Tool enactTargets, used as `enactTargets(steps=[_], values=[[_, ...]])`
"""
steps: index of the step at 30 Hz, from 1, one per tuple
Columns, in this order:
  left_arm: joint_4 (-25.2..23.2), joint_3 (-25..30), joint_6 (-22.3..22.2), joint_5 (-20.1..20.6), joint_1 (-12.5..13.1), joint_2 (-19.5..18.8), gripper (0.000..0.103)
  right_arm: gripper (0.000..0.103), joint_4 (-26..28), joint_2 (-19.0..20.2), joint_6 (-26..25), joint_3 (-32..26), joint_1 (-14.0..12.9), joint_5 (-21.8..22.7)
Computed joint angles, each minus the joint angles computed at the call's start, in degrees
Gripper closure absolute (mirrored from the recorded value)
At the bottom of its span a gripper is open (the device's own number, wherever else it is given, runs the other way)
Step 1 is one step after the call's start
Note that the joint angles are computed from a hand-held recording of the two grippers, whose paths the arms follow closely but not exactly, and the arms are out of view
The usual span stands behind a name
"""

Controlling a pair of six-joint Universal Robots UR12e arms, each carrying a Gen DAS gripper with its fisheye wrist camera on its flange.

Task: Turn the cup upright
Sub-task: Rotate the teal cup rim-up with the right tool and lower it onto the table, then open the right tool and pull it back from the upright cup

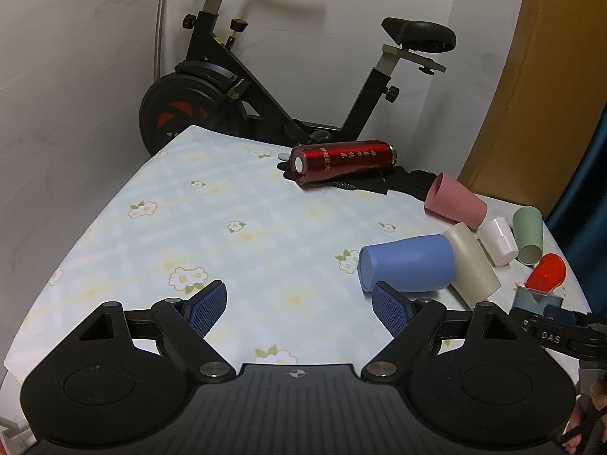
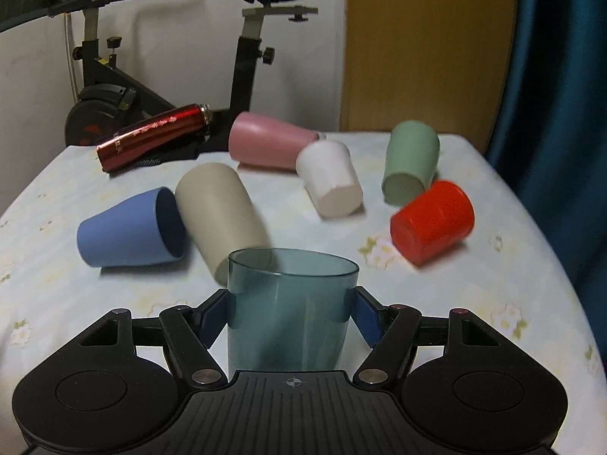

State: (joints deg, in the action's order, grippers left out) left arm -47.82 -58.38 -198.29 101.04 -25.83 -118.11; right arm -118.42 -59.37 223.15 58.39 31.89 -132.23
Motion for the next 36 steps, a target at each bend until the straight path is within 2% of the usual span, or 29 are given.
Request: enactTargets(steps=[3, 14, 23, 28, 31, 33, 36], values=[[-0.4, 0.1, -0.3, 0.2, 0.0, 0.0, 0.017, 0.038, -0.5, 0.4, -1.2, -0.2, 0.2, -1.0], [-0.9, 0.4, -0.2, -0.6, 0.0, -0.2, 0.017, 0.038, 0.6, -1.7, 2.7, 1.8, 0.6, 0.9], [-1.1, 0.3, 0.3, -0.4, 0.0, 0.0, 0.017, 0.039, 0.2, -0.8, 1.8, 1.2, 0.6, -0.1], [-1.6, 0.7, -0.1, -0.8, 0.0, -0.2, 0.017, 0.039, 2.3, -0.6, 2.2, 0.1, 0.3, 1.9], [-1.8, 1.0, 0.2, -0.9, -0.1, -0.3, 0.017, 0.035, 3.4, -0.8, 3.9, -0.3, 0.2, 3.4], [-2.3, 1.4, 0.6, -0.9, -0.1, -0.3, 0.017, 0.021, 4.4, -0.8, 4.7, -0.9, 0.2, 3.7], [-2.7, 2.0, 0.8, -1.5, -0.1, -0.3, 0.017, 0.011, 4.0, -1.2, 5.7, -0.9, 0.2, 4.7]])
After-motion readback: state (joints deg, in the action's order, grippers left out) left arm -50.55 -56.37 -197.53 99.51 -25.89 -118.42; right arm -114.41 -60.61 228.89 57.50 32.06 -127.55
